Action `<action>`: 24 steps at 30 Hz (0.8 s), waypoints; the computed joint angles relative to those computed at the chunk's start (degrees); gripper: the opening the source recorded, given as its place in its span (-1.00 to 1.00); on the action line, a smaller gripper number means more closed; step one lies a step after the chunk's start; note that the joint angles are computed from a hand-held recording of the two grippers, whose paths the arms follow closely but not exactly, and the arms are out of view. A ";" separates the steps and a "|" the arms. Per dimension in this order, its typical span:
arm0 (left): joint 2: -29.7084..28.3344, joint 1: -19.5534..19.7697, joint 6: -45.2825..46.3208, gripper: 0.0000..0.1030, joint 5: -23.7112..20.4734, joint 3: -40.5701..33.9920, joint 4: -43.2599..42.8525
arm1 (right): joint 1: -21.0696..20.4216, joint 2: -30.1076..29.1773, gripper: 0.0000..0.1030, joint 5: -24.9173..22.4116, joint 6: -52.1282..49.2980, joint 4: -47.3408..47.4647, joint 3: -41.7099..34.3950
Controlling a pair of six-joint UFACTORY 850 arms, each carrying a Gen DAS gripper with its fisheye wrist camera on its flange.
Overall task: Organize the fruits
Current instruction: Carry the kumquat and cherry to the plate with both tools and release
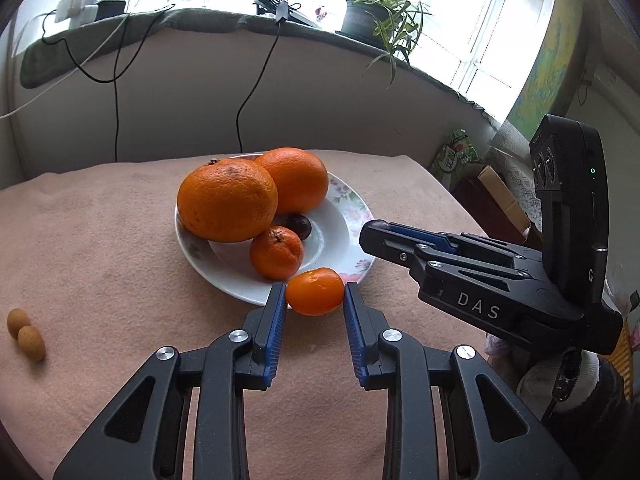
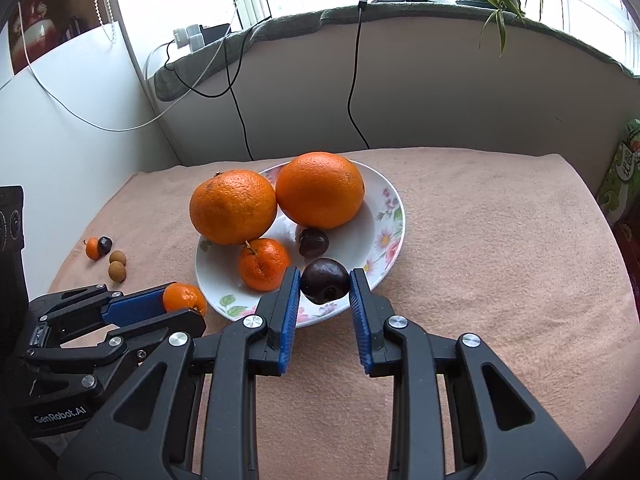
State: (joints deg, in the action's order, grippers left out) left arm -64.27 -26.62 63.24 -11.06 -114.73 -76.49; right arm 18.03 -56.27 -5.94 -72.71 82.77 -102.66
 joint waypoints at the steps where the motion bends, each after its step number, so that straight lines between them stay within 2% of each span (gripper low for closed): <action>1: -0.37 -0.07 -2.01 -0.47 -0.13 -0.65 2.09 | -0.15 -0.38 -0.49 -0.18 1.99 -2.00 -0.52; 9: -3.70 -0.67 -18.56 -0.47 -1.38 -6.67 18.69 | -1.15 -2.66 -0.49 -2.15 15.16 -15.19 -4.13; 14: -4.75 -0.72 -23.21 -0.47 -1.74 -8.50 23.15 | -1.43 -3.83 -0.49 -3.37 20.50 -20.33 -6.11; 20: -4.22 -0.34 -18.27 -0.47 -1.34 -7.42 17.73 | -1.44 -4.47 -0.49 -3.83 23.02 -22.90 -7.28; 24: -3.42 -0.16 -10.05 -0.47 -0.24 -5.87 9.09 | -1.53 -4.56 -0.49 -3.72 17.04 -16.93 -7.45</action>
State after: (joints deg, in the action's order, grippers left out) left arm -67.69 -26.78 53.19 -11.30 -120.59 -67.40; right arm 16.49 -60.83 -9.66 -55.66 65.83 -110.11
